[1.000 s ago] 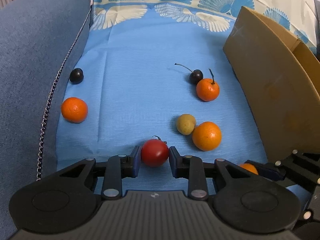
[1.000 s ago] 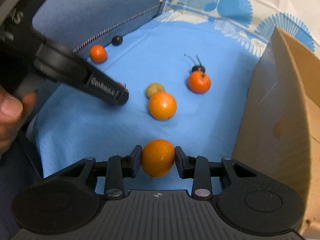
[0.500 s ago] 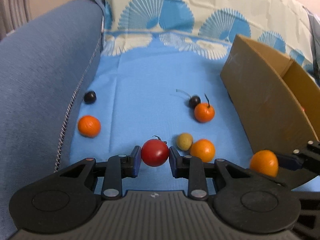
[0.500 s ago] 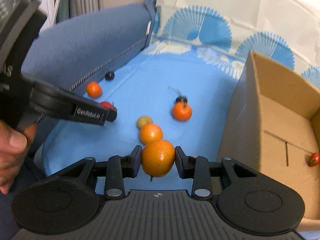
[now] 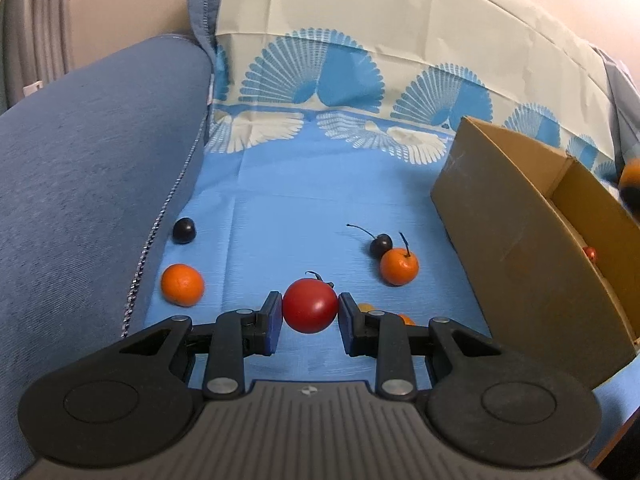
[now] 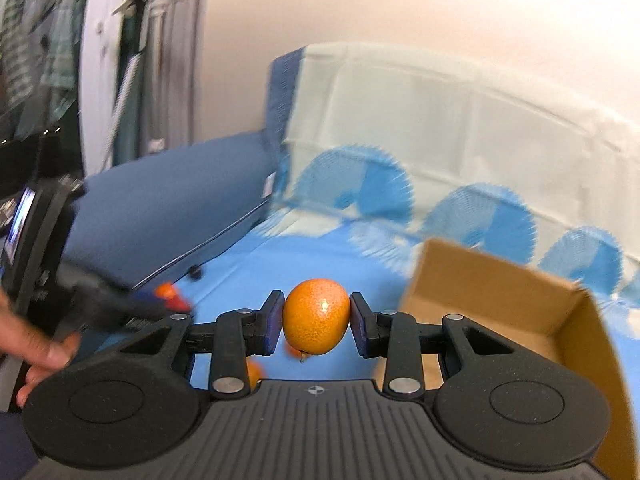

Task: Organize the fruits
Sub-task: 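Lift the tangerine with right tool while left tool holds the red tomato, then carry the tangerine over the box with right tool while left tool carries the red tomato there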

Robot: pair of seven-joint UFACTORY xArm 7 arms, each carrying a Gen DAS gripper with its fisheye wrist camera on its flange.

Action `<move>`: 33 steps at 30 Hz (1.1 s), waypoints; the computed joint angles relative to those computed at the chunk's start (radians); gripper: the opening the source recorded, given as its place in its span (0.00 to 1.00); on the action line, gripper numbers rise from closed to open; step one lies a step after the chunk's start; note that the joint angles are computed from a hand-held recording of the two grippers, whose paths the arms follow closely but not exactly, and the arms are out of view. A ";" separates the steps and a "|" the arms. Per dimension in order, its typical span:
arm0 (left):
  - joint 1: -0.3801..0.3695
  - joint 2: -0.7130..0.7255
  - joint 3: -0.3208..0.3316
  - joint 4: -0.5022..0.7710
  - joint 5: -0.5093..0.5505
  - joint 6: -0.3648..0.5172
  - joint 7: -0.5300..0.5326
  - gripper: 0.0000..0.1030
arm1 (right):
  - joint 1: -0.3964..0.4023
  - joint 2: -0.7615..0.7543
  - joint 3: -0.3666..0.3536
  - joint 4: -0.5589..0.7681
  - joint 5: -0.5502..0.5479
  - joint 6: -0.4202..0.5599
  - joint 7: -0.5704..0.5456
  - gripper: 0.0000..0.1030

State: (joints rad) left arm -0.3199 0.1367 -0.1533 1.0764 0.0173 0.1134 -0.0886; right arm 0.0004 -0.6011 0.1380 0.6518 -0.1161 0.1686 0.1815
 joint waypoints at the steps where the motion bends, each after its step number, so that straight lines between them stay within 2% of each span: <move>1: -0.003 0.005 0.002 0.005 0.009 0.002 0.001 0.32 | -0.005 -0.004 -0.025 -0.001 -0.003 -0.013 -0.015 0.36; 4: -0.016 0.022 0.012 0.019 0.042 0.005 -0.005 0.32 | -0.028 -0.009 -0.093 -0.019 -0.002 -0.065 -0.068 0.36; 7: -0.018 0.037 0.013 0.034 0.046 0.012 -0.009 0.32 | -0.118 0.013 -0.096 -0.026 0.004 -0.078 -0.061 0.36; 9: -0.014 0.045 0.010 0.040 0.040 0.011 -0.004 0.32 | -0.173 0.020 -0.093 -0.029 0.031 -0.053 -0.013 0.36; 13: -0.026 0.053 0.024 0.049 0.063 0.013 -0.018 0.32 | -0.323 0.009 -0.018 -0.056 -0.019 -0.084 0.063 0.36; 15: -0.032 0.053 0.029 0.048 0.075 0.012 -0.028 0.32 | -0.368 -0.015 0.002 -0.081 -0.045 -0.097 0.077 0.36; 25: -0.043 0.036 0.038 0.051 0.117 0.009 -0.065 0.32 | -0.393 -0.059 -0.035 -0.119 -0.062 -0.085 0.075 0.36; 29: -0.071 0.019 0.066 0.053 0.193 0.006 -0.119 0.32 | -0.393 -0.081 -0.049 -0.129 -0.061 -0.074 0.063 0.36; 33: -0.062 0.004 0.054 0.064 0.203 0.013 -0.137 0.32 | -0.395 -0.098 -0.055 -0.138 -0.058 -0.067 0.055 0.36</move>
State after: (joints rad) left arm -0.3819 0.1403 -0.0991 1.1407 0.2201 0.1261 -0.2251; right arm -0.3944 -0.6989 0.0832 0.5133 -0.1741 0.1019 0.2365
